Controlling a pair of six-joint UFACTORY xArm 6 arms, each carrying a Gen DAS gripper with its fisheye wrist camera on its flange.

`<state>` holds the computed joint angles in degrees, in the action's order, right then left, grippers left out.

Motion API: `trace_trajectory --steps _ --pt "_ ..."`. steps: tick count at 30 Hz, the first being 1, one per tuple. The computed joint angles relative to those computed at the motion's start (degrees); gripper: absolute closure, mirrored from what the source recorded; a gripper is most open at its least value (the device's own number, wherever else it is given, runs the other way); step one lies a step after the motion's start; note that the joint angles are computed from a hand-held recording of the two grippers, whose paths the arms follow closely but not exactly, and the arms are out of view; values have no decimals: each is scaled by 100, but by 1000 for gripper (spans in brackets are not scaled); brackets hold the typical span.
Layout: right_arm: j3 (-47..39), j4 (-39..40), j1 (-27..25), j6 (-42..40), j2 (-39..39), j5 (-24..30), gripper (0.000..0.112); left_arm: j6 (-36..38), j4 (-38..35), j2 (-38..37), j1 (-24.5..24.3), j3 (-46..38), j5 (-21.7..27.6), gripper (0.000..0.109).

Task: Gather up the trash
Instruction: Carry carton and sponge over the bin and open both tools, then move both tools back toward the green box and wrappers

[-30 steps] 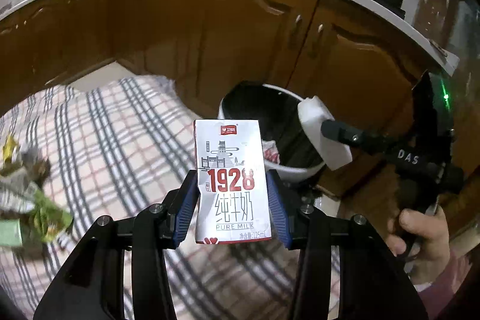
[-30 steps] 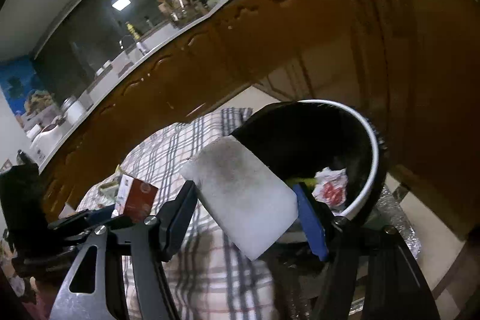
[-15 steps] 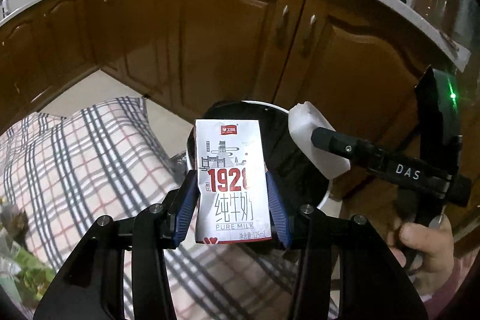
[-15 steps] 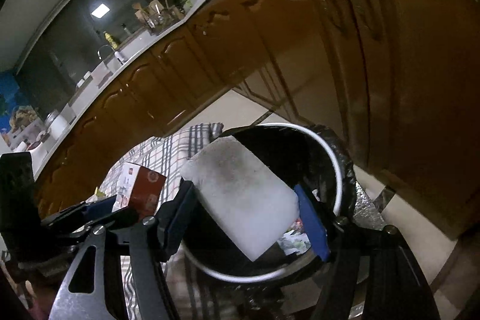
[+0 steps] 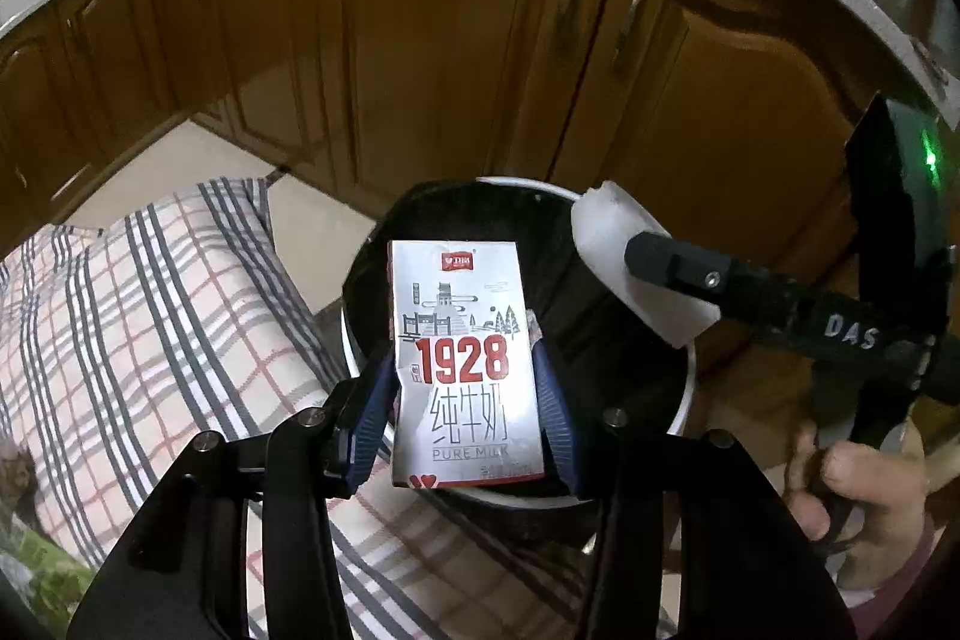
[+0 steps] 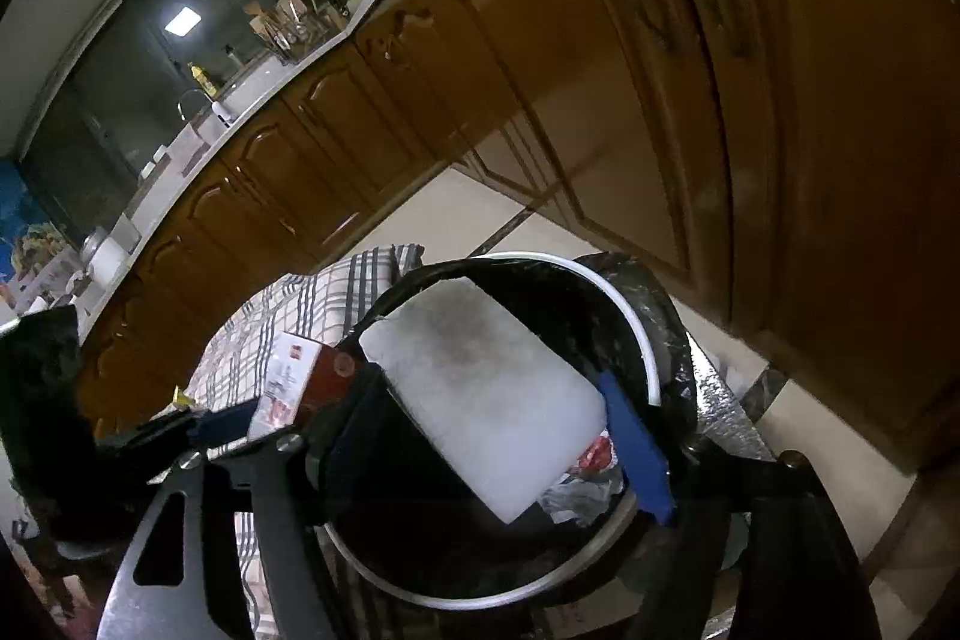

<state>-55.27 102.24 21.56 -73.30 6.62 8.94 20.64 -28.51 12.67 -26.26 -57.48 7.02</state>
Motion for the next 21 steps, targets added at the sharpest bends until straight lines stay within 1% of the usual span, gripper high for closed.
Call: trace_trajectory --steps 1,3,7,9,12,15,16,18,19,21 --pt "-1 -39 -18 69 11 28 33 6 -21 10 -3 -2 5 57" --pt "3 -19 -40 87 4 51 33 22 -69 -2 -21 25 -21 44" --pt "57 154 -54 -19 -70 83 33 262 -326 -135 -70 183 -186 44" --pt "98 327 -26 -186 -146 58 33 591 -708 -237 -96 286 -253 44" --pt "146 623 25 -456 -245 76 33 1298 -1575 -445 -130 471 -311 44" --pt "213 907 129 -708 -345 103 33 2253 -2788 -716 -139 696 -324 44" --pt "246 1065 181 -851 -385 124 33 2633 -3261 -841 -136 807 -348 44" --pt "288 1427 296 -1179 -447 133 29 3041 -3775 -995 -127 956 -405 44" --pt "303 1691 373 -1419 -472 110 29 3421 -4237 -1125 -97 1065 -408 43" --pt "330 1977 523 -1666 -506 86 27 3876 -4777 -1302 -11 1217 -336 43"
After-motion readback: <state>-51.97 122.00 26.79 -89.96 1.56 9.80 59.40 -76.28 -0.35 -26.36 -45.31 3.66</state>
